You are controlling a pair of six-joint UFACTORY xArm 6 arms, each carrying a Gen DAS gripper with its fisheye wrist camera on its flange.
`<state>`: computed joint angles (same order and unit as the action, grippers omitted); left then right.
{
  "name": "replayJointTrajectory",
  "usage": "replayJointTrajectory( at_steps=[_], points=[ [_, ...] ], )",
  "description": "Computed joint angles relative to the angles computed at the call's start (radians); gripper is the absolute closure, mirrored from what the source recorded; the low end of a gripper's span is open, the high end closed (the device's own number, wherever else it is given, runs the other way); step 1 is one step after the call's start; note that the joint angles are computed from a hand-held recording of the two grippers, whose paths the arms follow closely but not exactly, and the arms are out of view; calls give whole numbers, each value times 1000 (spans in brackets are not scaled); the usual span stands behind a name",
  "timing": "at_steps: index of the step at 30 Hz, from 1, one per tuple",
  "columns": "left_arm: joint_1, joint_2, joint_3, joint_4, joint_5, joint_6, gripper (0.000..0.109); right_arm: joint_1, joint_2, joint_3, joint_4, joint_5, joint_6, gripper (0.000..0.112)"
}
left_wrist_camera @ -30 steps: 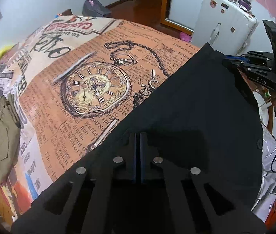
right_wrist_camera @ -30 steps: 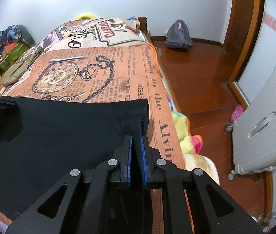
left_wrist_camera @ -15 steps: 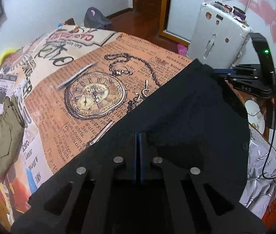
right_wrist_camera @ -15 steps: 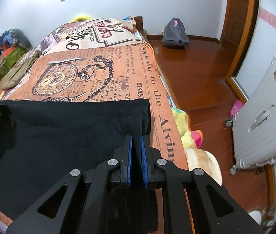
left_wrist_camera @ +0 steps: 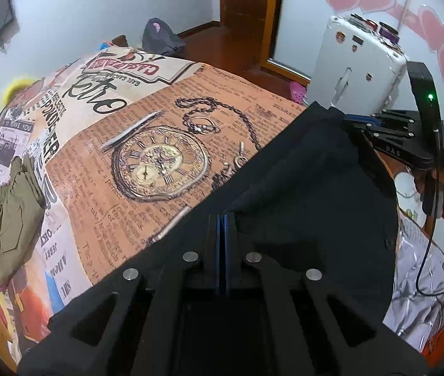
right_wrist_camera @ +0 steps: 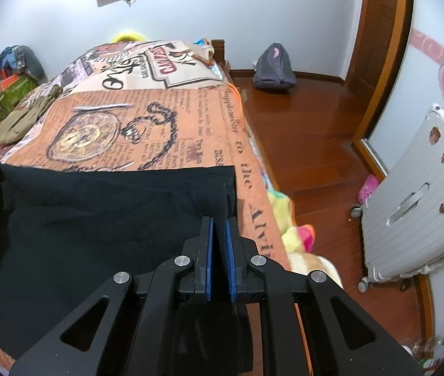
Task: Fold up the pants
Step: 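Lower the waistband onto the bed and open the right gripper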
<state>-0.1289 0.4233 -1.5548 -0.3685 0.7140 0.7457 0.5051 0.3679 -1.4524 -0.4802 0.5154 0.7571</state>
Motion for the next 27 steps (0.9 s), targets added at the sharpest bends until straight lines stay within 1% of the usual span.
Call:
replayJointTrajectory(
  at_steps=[5, 7, 9, 12, 14, 16, 17, 18, 21, 23, 27],
  points=[
    [1, 38, -47, 13, 15, -32, 108, -4, 39, -49, -97, 13, 75, 107],
    [1, 48, -56, 21, 19, -34, 108, -11, 44, -52, -75, -8, 62, 107],
    [1, 56, -63, 26, 25, -36, 108, -17, 52, -56, -11, -23, 15, 107],
    [2, 56, -60, 22, 29, -31, 108, -20, 53, -45, 140, -49, -115, 107],
    [6, 37, -39, -6, 23, -5, 108, -18, 53, -45, 178, -38, -152, 107],
    [9, 10, -9, -33, 11, 27, 108, -15, 63, -60, 199, -12, -189, 103],
    [10, -5, 6, -45, 7, 42, 108, -15, 67, -65, 211, -9, -206, 100],
    [12, -23, 24, -59, 2, 58, 108, -16, 71, -68, 237, -6, -236, 92],
    [12, -66, 67, -71, -11, 86, 108, -19, 81, -79, 315, -6, -310, 78],
    [10, -84, 88, -66, -18, 95, 108, -20, 88, -86, 375, -5, -368, 76],
    [4, -101, 119, -46, -37, 105, 108, -22, 116, -126, 507, 28, -497, 76]
  ],
)
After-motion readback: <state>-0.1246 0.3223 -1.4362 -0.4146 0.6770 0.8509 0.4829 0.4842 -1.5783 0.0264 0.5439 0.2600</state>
